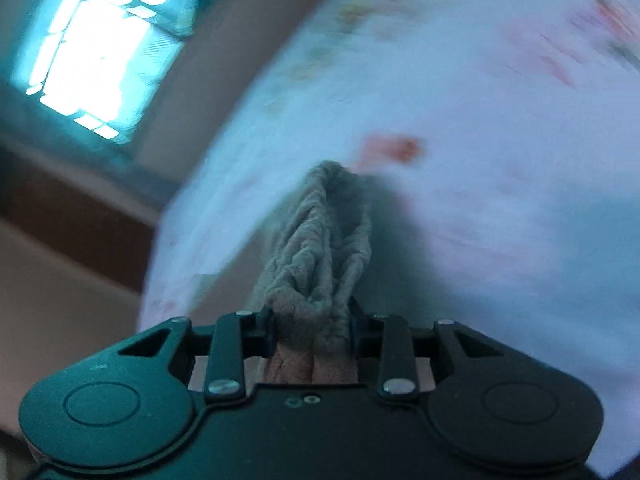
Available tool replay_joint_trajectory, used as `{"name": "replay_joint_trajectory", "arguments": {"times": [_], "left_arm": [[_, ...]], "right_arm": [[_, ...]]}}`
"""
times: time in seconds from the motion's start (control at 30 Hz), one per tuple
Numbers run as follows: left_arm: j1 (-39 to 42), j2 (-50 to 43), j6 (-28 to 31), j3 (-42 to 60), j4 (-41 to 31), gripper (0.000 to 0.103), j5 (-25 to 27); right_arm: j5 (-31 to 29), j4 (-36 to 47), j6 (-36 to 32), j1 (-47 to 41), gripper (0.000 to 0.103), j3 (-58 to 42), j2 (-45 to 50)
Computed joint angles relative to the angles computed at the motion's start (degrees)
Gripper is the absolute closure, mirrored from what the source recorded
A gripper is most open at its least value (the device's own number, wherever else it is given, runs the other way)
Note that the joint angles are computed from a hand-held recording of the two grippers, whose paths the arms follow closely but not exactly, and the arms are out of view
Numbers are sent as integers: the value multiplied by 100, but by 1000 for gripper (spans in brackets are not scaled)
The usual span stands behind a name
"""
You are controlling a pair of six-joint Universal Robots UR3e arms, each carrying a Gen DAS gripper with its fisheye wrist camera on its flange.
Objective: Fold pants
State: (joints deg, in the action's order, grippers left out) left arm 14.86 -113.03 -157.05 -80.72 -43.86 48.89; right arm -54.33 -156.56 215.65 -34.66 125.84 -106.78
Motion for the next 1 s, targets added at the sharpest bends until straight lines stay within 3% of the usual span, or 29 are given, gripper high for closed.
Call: {"name": "replay_joint_trajectory", "arguments": {"times": [0.07, 0.13, 0.23, 0.37, 0.5, 0.6, 0.73, 0.83, 0.97, 1.0], "left_arm": [[-21, -39, -7, 44, -17, 6, 16], [-28, 2, -30, -19, 59, 6, 62], [-44, 75, -195, -143, 314, 6, 188], [-26, 237, -94, -303, 430, 6, -76], [-636, 2, 412, 337, -210, 6, 769], [-1059, -323, 128, 712, -55, 6, 1469], [-1411, -613, -423, 930, 432, 5, 2311], [-1342, -445, -745, 357, 1149, 1, 2461], [-1362, -511, -967, 469, 993, 0, 2545], [-1352, -520, -930, 470, 983, 0, 2526]], "right_arm": [[809, -224, -124, -558, 75, 671, -48], [1085, -270, -234, -803, 66, 885, -213], [1014, 355, -649, -909, 58, 733, -718], [706, 222, -732, -1116, 57, 756, -1468], [1118, 314, -1073, -1086, 50, 424, -1339], [705, -53, -1008, -474, 43, 163, -830], [-61, -903, -582, 100, 45, 83, -257], [-367, -1319, -569, 319, 44, 217, -435], [-42, -1351, -828, 516, 44, -37, 47], [-129, -1206, -900, 611, 49, -128, 190]]}}
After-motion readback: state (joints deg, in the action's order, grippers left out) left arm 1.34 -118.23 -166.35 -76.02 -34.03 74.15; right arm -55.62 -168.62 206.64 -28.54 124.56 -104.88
